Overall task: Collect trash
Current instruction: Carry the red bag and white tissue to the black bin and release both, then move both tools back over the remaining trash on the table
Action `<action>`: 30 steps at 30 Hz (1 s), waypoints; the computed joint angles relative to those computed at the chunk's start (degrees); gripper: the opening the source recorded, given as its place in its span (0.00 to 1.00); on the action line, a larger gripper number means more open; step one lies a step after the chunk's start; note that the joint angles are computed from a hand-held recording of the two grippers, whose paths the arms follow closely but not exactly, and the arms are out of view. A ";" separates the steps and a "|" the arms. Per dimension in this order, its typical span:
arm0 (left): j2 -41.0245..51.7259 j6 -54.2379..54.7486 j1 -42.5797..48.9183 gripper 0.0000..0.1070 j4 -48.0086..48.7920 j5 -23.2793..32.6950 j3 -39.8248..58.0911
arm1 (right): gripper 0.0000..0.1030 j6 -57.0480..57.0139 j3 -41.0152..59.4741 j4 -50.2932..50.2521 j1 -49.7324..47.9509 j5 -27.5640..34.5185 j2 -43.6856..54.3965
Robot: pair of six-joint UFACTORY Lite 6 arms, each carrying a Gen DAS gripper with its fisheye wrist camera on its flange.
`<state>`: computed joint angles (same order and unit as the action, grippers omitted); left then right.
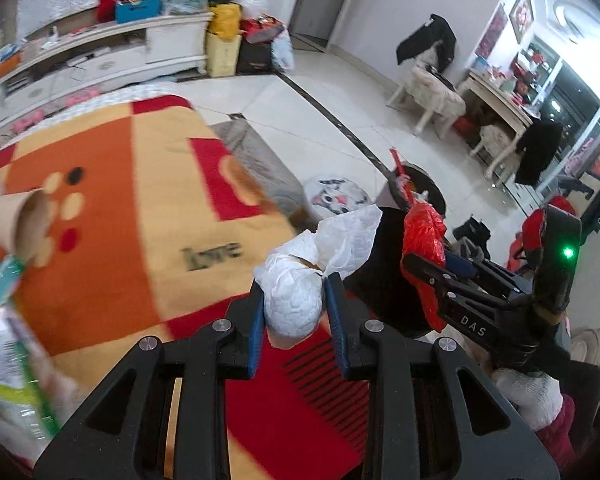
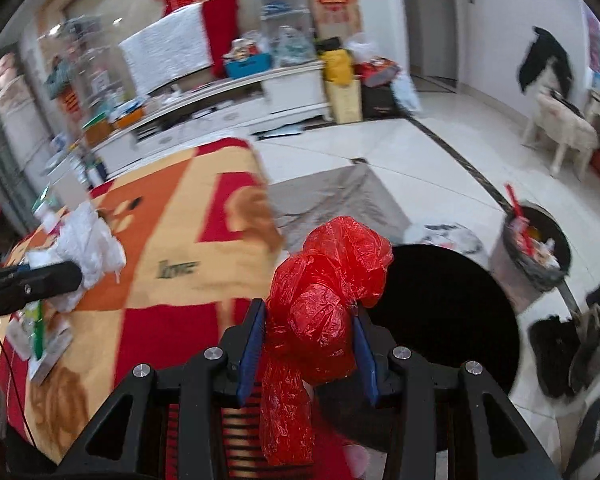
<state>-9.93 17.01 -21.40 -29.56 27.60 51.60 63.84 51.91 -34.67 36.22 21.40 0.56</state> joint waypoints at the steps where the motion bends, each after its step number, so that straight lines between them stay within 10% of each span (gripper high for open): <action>1: 3.11 -0.40 -1.88 0.24 -1.12 -1.14 1.56 | 0.39 -0.55 -0.66 0.37 -0.89 0.08 -0.66; 9: 18.06 4.82 -8.22 0.26 -13.29 -5.29 10.57 | 0.39 -10.21 -5.87 5.94 -11.21 -1.50 -4.70; 16: 26.37 26.88 -8.42 0.57 -39.69 -1.28 13.23 | 0.59 -7.79 -8.64 4.45 -15.00 -4.02 -5.23; 30: 11.92 -2.36 -6.42 0.57 -4.86 -11.14 -0.85 | 0.63 6.93 -6.44 -6.91 -5.16 -2.61 -0.86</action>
<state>1.99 14.65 -27.82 -34.42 16.46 50.75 70.76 45.47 -41.58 31.07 18.79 -0.30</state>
